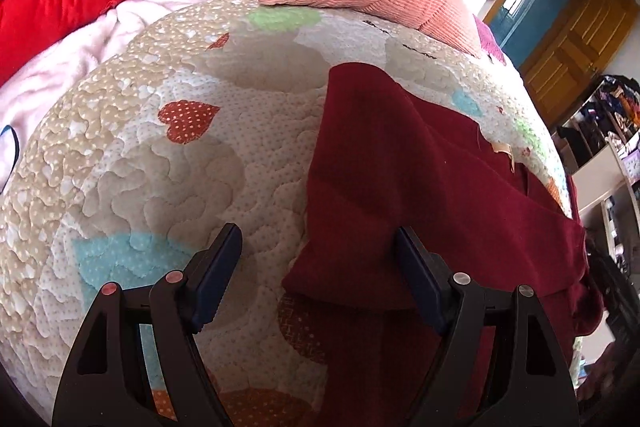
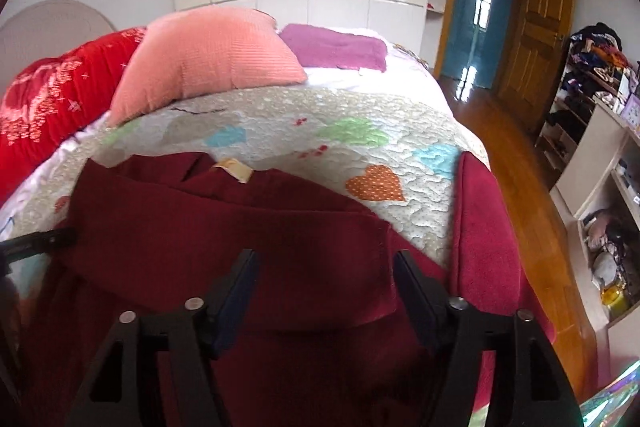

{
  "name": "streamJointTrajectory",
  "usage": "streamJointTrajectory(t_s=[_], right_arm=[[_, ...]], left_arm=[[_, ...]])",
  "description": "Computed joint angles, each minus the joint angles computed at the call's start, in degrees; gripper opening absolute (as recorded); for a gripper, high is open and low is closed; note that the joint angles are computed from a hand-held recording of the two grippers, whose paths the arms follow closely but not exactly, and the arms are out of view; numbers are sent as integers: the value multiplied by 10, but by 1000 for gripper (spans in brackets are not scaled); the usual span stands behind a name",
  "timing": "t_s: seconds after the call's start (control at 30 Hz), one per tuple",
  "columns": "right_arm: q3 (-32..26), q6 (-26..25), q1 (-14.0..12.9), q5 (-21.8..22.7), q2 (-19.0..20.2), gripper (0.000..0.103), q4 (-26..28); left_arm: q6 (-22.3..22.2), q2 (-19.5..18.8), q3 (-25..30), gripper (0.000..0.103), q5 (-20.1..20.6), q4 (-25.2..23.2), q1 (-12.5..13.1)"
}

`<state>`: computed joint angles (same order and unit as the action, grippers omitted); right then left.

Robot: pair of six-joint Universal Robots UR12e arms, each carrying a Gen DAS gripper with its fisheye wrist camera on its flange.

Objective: Fold small clothes

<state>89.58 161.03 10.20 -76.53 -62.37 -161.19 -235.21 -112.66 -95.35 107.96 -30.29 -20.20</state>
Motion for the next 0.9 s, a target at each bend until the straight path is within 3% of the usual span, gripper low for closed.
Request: streamJointTrajectory(t_s=[0.07, 0.17, 0.33, 0.5, 0.63, 0.7, 0.77, 0.87, 0.9], right_arm=[[-6, -43, 6, 18, 1, 71, 71], [-12, -57, 13, -3, 5, 71, 148], [50, -29, -23, 56, -44, 71, 104], [105, -9, -66, 79, -89, 71, 120], [126, 25, -83, 99, -95, 71, 123], [127, 49, -87, 136, -86, 71, 111], [127, 58, -84, 152, -80, 66, 96], [123, 33, -79, 174, -72, 38, 92], [122, 28, -75, 157, -71, 17, 86]], left_arm=[[-4, 11, -10, 79, 0, 4, -3], [4, 34, -32, 79, 3, 10, -15], [15, 74, -76, 79, -7, 24, -38], [-4, 98, -113, 79, -38, 16, -57], [-21, 95, -121, 79, -46, 4, -72], [-29, 90, -116, 79, -16, -2, -85], [-28, 86, -110, 79, -7, -5, -91], [-33, 81, -105, 79, -3, -9, -93], [-35, 80, -105, 79, -3, -7, -93]])
